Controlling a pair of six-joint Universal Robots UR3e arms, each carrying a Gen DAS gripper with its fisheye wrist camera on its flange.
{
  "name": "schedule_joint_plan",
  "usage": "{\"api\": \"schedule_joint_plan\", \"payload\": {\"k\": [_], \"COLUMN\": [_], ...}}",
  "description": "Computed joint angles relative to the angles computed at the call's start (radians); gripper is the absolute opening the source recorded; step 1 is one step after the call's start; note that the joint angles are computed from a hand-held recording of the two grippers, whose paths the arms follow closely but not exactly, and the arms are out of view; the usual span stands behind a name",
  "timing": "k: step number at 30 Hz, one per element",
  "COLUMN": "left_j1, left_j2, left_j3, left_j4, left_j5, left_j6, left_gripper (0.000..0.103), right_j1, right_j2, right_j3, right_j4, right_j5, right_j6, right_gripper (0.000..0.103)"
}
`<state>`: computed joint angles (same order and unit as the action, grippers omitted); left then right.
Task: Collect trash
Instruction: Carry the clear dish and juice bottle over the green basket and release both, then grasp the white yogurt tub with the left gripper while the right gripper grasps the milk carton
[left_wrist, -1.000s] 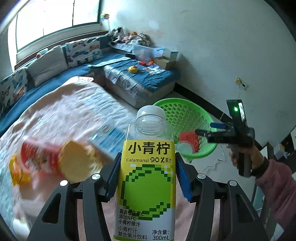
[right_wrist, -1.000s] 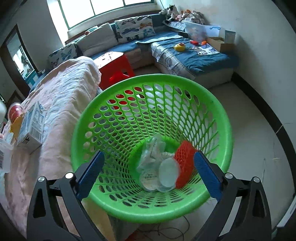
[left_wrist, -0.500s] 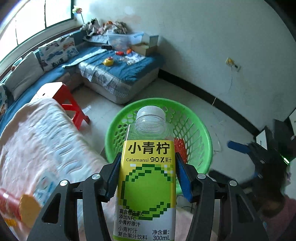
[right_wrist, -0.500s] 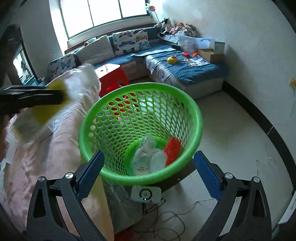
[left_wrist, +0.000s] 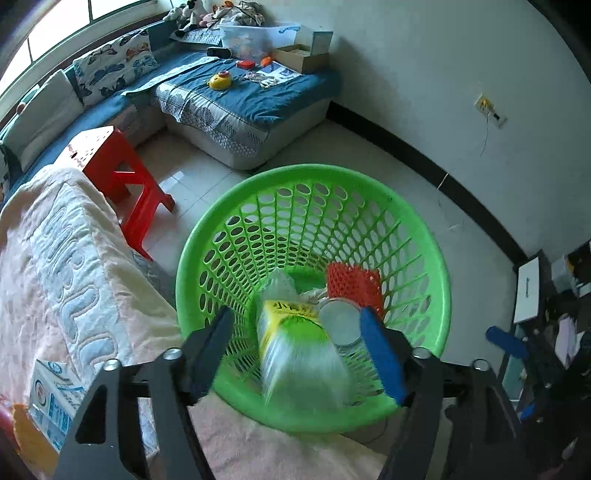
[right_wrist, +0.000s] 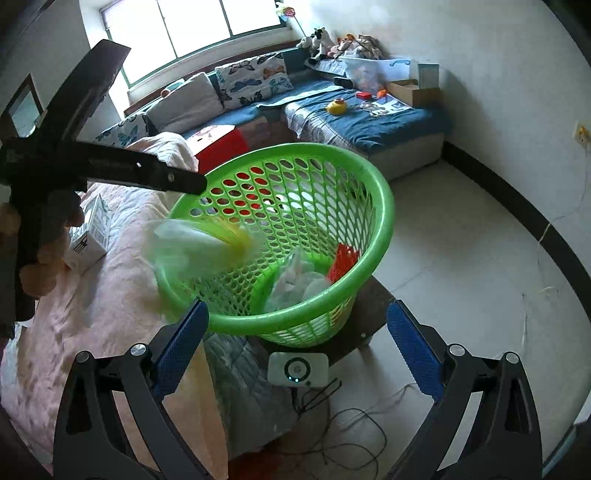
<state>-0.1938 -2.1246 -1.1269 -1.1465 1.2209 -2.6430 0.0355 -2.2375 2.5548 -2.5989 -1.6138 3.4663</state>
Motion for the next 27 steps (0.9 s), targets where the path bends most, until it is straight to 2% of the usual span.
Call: {"api": "schedule_joint_plan", "payload": {"k": [3,9,14,17,21,27], "left_j1": [0.042,0.174,0.331,0.456,0.647,0.891], "left_j2": [0.07,0.318,0.547,0.678,0.821,0.951], "left_j3": [-0.082,-0.336,-0.528,-0.613,-0.672,-0.718], "left_j4": [0.019,0.071,0.053,-0.012,-0.149,-0.282], "left_j5": [-0.054,-0.146,-0.213,-0.261,-0.325,-0.383], "left_j6": [0.021,0.11,0.209,0.292,0.424,0.584], "left_gripper": [0.07,0.07,0.07,0.07,0.07,0.07], "right_j1": [0.012,0.105,0.226,0.298,0.361,0.435], "right_j2": [-0.008,0.032,0.139,0.226,0.347,0.537], "right_j3": [-0.005,-0.066,-0.163,-0.232,-0.329,-0.509], "right_j4": [0.005,0.001,-0.025,-0.049,-0.092,-0.116], "right_j5": [-0.005,-0.052,-0.097,-0.128,-0.112,-0.095], "right_j6": [0.004,0.039,0.076,0.082,0.075,0.038], "right_gripper": [0.096,0.096,0.096,0.096,0.096,0.096]}}
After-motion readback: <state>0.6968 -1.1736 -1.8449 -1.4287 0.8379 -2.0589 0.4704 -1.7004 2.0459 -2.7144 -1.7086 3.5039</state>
